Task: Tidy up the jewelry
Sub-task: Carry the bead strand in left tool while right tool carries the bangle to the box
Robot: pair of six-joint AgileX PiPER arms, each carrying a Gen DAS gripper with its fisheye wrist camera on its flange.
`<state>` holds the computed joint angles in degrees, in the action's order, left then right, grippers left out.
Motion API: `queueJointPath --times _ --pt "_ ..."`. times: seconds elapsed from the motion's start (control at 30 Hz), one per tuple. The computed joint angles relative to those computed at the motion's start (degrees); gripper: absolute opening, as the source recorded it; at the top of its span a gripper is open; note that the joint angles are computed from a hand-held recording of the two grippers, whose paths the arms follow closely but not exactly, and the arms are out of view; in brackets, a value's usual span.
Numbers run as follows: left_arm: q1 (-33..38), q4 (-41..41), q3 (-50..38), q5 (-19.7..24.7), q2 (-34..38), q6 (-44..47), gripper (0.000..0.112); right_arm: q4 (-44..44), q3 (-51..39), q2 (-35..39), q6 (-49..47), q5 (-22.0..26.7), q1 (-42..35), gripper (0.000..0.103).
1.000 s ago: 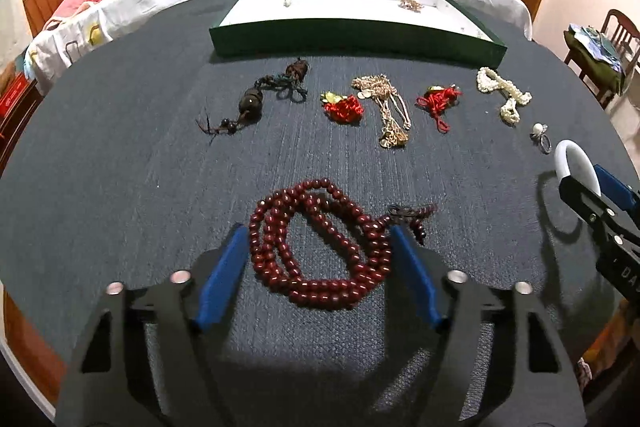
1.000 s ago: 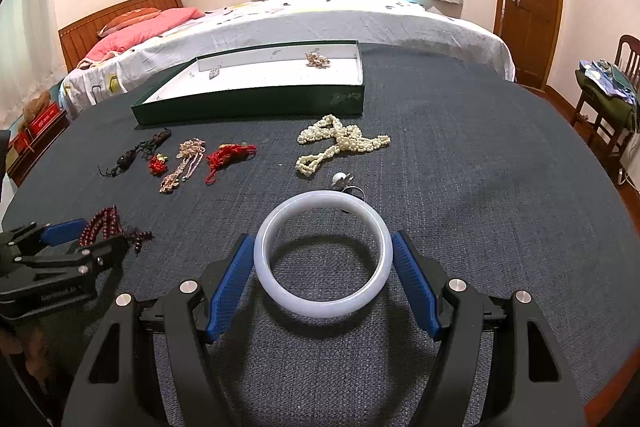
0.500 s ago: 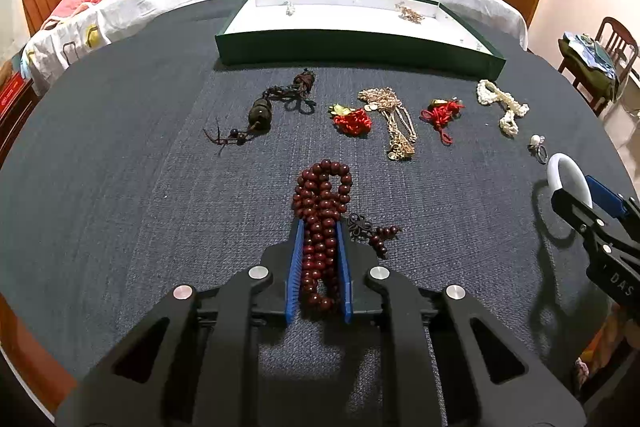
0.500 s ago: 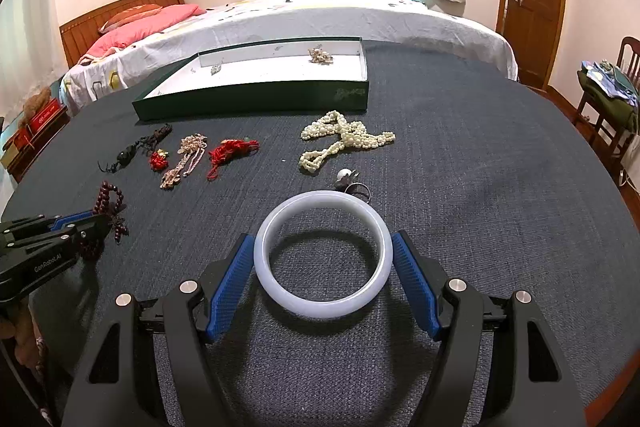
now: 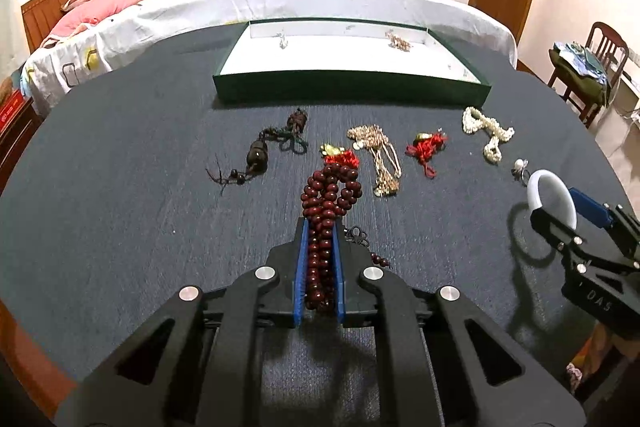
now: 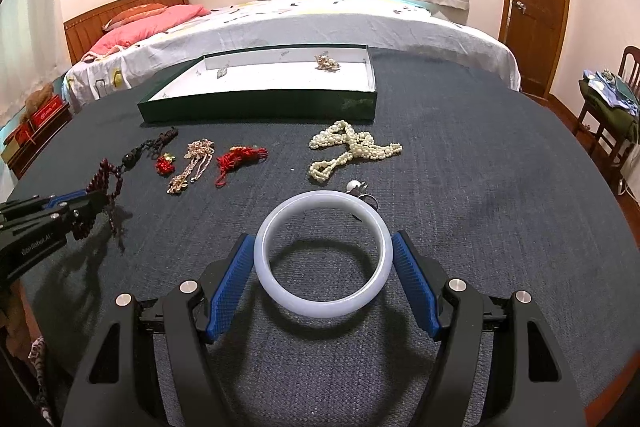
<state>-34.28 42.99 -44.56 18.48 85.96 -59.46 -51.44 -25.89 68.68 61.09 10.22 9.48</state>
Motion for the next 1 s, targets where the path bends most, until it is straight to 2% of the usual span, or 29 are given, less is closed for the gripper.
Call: queueJointPath --times 0.27,0.43,0.53,0.6,0.87,0.93,1.0 --pt "1.58 -5.13 -3.25 -0.22 -0.08 6.15 0.011 5.71 -3.82 0.13 -6.28 1.72 1.03 0.068" --pt "3.84 -12.73 -7.86 -1.00 1.79 14.63 0.011 13.08 -8.54 2.27 -14.64 1.51 0.39 0.068" --pt "5.28 -15.43 -11.32 -1.37 3.67 18.44 0.011 20.46 -12.66 4.86 -22.70 0.60 -0.74 0.068" --pt "6.35 -18.19 -14.31 -1.45 5.28 21.90 0.011 28.52 -16.63 7.64 -31.26 -0.07 -1.88 0.068" --pt "9.82 -26.23 -34.19 0.96 18.21 34.02 0.011 33.03 -34.55 22.28 -38.90 0.31 -2.91 0.068" --pt "10.41 -28.07 -40.93 2.97 22.85 36.99 0.011 34.83 -40.35 26.88 -41.48 1.65 -3.21 0.068" --pt "11.07 -30.86 -48.53 5.79 28.06 40.42 0.011 40.37 -46.16 31.23 -47.18 3.49 -3.86 0.068"
